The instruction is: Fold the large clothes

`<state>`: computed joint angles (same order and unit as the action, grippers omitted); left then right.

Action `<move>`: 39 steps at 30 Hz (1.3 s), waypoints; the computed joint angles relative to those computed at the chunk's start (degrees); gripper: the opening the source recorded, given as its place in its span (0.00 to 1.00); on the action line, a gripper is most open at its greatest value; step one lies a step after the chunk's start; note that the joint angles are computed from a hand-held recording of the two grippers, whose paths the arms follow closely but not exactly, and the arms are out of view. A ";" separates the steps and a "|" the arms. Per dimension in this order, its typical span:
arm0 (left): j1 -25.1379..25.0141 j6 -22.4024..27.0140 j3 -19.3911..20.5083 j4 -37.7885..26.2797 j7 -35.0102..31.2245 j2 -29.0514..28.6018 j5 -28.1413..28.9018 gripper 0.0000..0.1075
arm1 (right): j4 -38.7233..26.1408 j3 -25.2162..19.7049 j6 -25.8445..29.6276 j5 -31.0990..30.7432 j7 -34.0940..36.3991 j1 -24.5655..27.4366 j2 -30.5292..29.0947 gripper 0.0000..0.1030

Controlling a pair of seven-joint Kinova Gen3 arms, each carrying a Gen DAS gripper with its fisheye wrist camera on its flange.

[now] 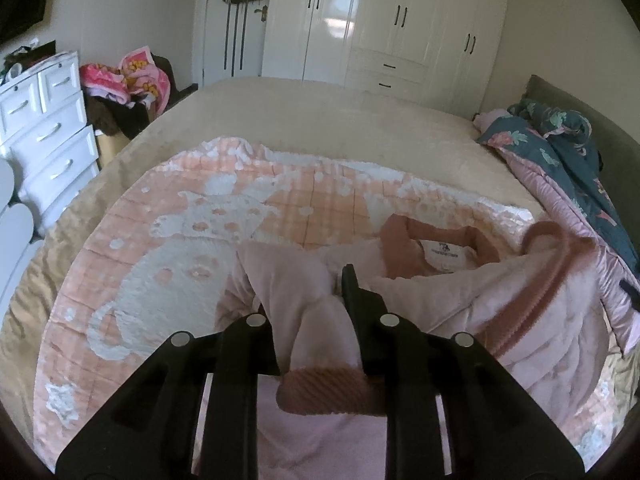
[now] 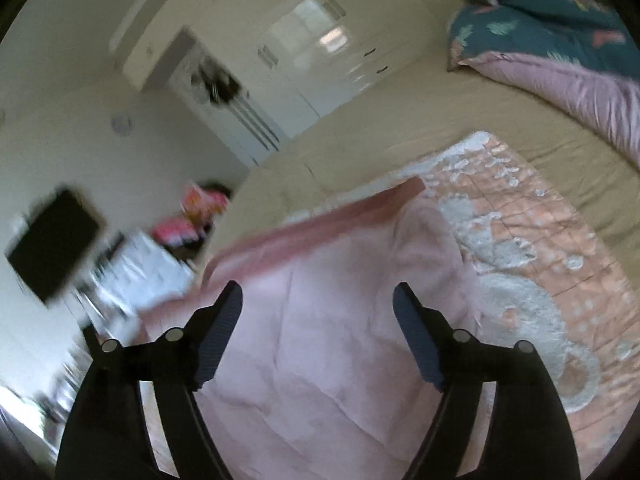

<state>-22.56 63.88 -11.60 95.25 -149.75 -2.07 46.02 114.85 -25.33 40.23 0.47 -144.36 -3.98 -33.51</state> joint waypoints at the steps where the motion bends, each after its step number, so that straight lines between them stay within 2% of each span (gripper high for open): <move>1: 0.14 -0.26 0.16 0.13 0.30 0.09 -0.20 0.15 | -0.94 -2.65 2.33 1.58 -0.19 0.54 1.62 0.77; 4: 0.50 -1.64 0.41 1.19 0.41 -0.34 -0.09 0.16 | -3.63 -10.58 8.69 5.99 -1.03 2.53 6.84 0.77; 7: 0.57 -1.00 -0.06 1.36 0.47 -0.62 0.55 0.24 | -2.93 -13.21 9.06 7.82 -3.67 1.12 9.68 0.77; 8: 0.28 0.41 -0.55 1.02 0.38 -0.52 1.23 0.34 | -2.54 -13.58 8.77 8.21 -5.08 0.71 10.01 0.77; 9: -0.20 2.74 -1.17 0.39 -0.09 -0.20 2.30 0.48 | -1.98 -13.72 8.21 8.70 -6.39 0.25 9.87 0.77; 11: 0.02 4.70 -2.52 0.30 -0.95 -0.61 3.73 0.64 | -1.37 -13.73 7.50 9.71 -8.91 -0.69 9.26 0.78; 13: -2.04 2.94 -0.52 1.71 -3.00 -3.19 3.77 0.68 | -1.17 -13.43 7.66 10.59 -11.11 -1.72 8.63 0.81; 15: -1.24 -0.62 -0.80 3.88 -5.00 -6.14 3.92 0.81 | -1.33 -13.29 8.42 11.44 -12.48 -2.48 8.12 0.82; 17: 1.44 -0.45 -4.19 4.26 -6.21 -7.31 4.99 0.85 | -1.52 -13.13 9.32 12.20 -13.23 -3.07 7.54 0.83; 22: 2.49 0.50 -6.54 3.55 -5.80 -8.71 4.09 0.87 | -3.01 -14.54 14.21 12.80 -14.83 -2.85 5.47 0.91; 27: 2.72 0.98 -8.34 3.21 -5.89 -8.90 2.72 0.87 | -4.55 -19.36 20.34 14.27 -15.35 0.08 3.35 0.93; 32: 1.84 1.37 -9.25 3.72 -6.70 -8.20 0.68 0.87 | -3.72 -22.38 23.59 14.16 -14.46 3.43 1.45 0.94; 36: -0.30 1.41 -9.81 5.66 -8.98 -6.00 -1.70 0.87 | -1.84 -23.47 24.07 12.74 -13.48 5.19 -0.34 0.94; 39: -3.53 3.74 -10.69 6.84 -11.09 -2.85 -1.78 0.87 | 0.44 -23.40 22.84 10.76 -12.77 5.89 -2.08 0.95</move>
